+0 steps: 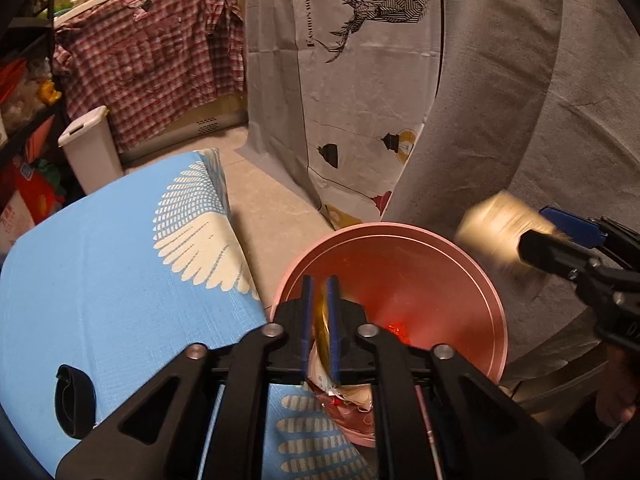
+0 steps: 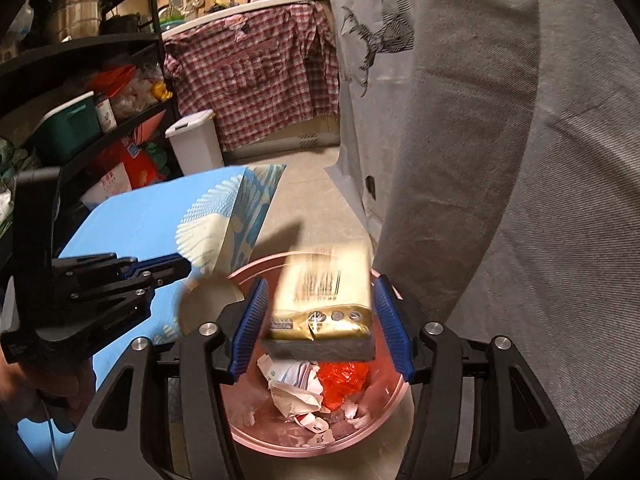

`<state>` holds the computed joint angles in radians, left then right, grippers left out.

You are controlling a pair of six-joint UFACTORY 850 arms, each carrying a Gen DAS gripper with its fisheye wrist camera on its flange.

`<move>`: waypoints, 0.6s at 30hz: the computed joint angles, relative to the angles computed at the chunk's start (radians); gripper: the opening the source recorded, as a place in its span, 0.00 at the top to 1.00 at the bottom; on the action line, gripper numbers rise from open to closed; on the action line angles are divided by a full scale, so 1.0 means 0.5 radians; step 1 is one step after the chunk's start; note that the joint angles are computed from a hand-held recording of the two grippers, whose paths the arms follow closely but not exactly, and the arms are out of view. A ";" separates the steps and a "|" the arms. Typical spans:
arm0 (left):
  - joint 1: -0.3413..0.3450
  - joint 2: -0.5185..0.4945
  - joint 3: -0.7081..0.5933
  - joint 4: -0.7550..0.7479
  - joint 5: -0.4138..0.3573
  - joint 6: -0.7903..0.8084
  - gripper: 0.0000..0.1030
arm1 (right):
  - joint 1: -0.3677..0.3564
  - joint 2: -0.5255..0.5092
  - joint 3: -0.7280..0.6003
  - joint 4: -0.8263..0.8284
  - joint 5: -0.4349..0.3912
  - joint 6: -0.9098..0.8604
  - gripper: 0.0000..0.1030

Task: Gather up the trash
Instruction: 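Carry the gold lid over the bin with the left gripper while the right drops the tissue packet, then open the left gripper to drop the lid into the bin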

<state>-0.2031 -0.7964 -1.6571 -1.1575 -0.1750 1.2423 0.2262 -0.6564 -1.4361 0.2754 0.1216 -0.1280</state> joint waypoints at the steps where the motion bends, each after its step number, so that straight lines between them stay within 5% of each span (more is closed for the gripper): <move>1: 0.002 0.005 0.010 -0.057 0.001 0.053 0.85 | 0.004 -0.005 -0.004 0.087 0.002 -0.096 0.39; 9: 0.050 0.074 0.097 -0.390 -0.015 0.338 0.85 | 0.008 -0.001 0.008 0.049 0.026 -0.064 0.36; 18: 0.121 0.352 0.382 -1.171 0.005 1.133 0.85 | 0.032 0.080 0.103 -0.175 0.131 0.162 0.38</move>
